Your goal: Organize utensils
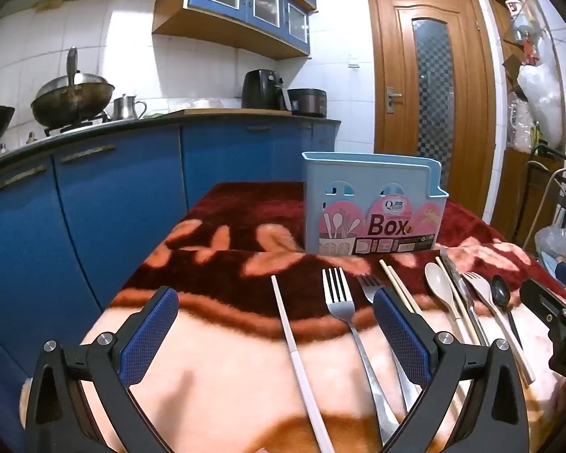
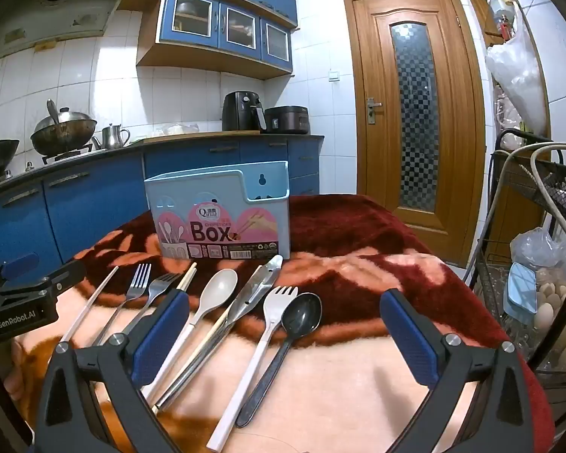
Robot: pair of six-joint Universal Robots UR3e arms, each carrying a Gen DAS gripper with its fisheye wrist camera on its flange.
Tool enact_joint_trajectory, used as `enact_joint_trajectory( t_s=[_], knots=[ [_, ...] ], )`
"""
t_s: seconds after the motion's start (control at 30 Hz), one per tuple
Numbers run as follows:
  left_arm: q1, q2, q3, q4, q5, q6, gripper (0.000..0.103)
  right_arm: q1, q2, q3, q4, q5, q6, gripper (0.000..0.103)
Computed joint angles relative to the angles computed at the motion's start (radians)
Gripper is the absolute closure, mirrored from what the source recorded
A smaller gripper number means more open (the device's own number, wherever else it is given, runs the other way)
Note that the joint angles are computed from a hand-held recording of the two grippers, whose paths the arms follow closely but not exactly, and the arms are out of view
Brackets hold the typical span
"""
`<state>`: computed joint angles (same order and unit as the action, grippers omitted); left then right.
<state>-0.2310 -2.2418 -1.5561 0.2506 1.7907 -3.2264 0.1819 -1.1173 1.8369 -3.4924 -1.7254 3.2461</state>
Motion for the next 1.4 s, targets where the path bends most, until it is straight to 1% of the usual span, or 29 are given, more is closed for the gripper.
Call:
enact_joint_trajectory(
  t_s=[0.73, 0.83, 1.4],
  knots=[
    [0.011, 0.012, -0.015, 0.000, -0.013, -0.003, 0.000, -0.002, 0.001, -0.002, 0.007, 0.004, 0.007, 0.000],
    [0.004, 0.007, -0.006, -0.003, -0.003, -0.007, 0.000, -0.002, 0.001, -0.002, 0.007, 0.005, 0.007, 0.000],
    [0.005, 0.006, -0.006, -0.003, -0.005, -0.009, 0.000, -0.003, 0.000, -0.003, 0.011, 0.006, 0.008, 0.000]
  ],
)
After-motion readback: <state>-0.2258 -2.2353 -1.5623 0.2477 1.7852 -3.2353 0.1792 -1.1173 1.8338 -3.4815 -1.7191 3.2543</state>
